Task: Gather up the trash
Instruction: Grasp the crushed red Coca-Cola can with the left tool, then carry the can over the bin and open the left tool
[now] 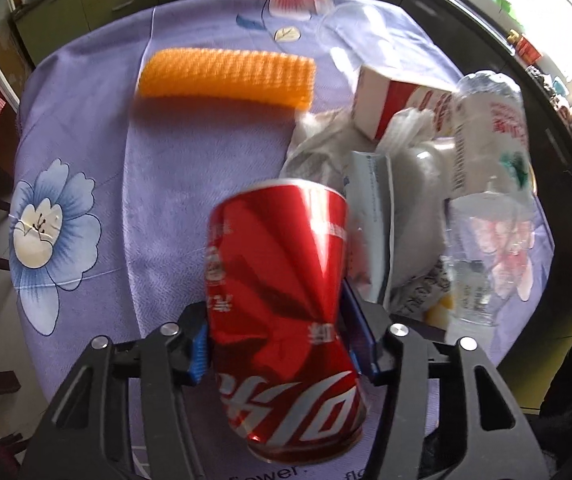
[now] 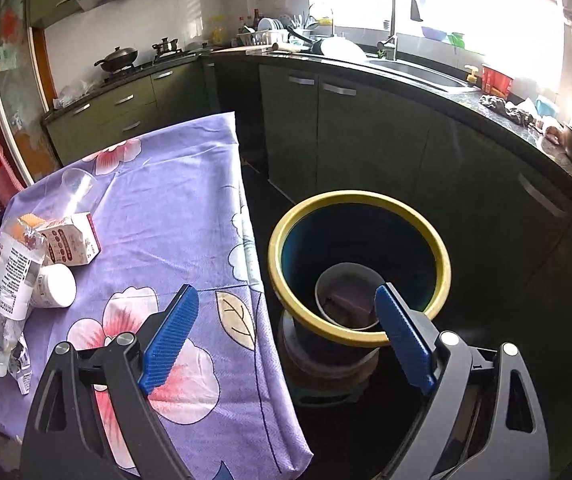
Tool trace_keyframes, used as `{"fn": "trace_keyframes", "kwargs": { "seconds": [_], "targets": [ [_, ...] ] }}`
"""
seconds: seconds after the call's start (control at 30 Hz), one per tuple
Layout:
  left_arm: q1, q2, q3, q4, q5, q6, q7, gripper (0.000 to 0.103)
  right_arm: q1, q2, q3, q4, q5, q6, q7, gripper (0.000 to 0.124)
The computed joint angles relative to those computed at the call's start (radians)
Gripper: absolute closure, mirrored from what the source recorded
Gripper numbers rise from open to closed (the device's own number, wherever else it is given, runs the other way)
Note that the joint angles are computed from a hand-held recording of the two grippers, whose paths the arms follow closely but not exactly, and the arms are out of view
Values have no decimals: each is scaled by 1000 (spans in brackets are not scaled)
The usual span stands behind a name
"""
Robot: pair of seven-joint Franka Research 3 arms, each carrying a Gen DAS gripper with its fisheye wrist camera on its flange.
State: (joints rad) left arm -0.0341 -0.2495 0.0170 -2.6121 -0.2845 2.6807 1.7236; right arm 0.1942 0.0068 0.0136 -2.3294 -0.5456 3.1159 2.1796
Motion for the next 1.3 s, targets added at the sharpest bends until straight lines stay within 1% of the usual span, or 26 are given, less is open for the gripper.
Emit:
{"fn": "trace_keyframes", "kwargs": {
  "seconds": [0.1,0.2,0.27,0.33,0.43,0.53,0.57,0.67,0.73,0.8,0.87,0.9,0.93,1.0,1.07,1.1,1.2,1.27,1.3],
  "targets": [
    [-19,22,24,13,-70,-13,62,53,6,11,4,3,62,-2,-58,35],
    [-6,11,19,6,-83,-6,85,53,14,11,-1,-2,99,3,-93,35],
    [-2,-7,22,-2,-90,0,96,53,17,9,-6,-2,99,5,-91,35],
    [7,-44,21,-18,-78,14,88,53,17,7,-9,-4,94,9,-87,35],
    [20,-103,18,-36,-28,32,52,53,13,3,-10,-9,90,15,-81,35],
    [9,-157,20,-37,19,27,29,53,2,-7,-12,-16,32,18,-28,35],
    [0,-166,23,-30,31,24,29,53,-7,-11,-11,-16,-9,17,9,35],
    [-55,-182,31,14,39,8,48,53,-47,-31,-2,-21,-151,12,135,35],
    [-115,-170,35,58,19,5,93,53,-84,-49,13,-31,-223,12,204,35],
    [-171,-128,33,116,-14,9,139,53,-139,-73,36,-43,-330,10,304,35],
    [-239,-59,34,198,-87,12,216,53,-200,-96,63,-50,-449,3,417,35],
    [-256,-28,25,231,-121,14,245,53,-229,-109,73,-56,-508,-1,474,35],
    [-279,20,15,284,-165,11,287,53,-247,-119,77,-61,-539,-3,505,35],
    [-296,122,-19,396,-209,-13,330,53,-281,-140,76,-78,-583,-7,549,35],
    [-298,246,-62,541,-217,-67,342,53,-309,-156,74,-96,-601,-3,570,35],
    [-295,287,-83,591,-202,-87,335,53,-327,-163,75,-105,-614,0,585,35],
    [-299,482,-134,815,-91,-145,261,53,-371,-175,81,-126,-648,7,621,35],
    [-309,575,-154,923,-22,-172,210,53,-394,-173,74,-139,-656,22,632,35],
    [-324,647,-158,1010,29,-196,172,53,-401,-170,67,-147,-646,30,622,35]
  ]
}}
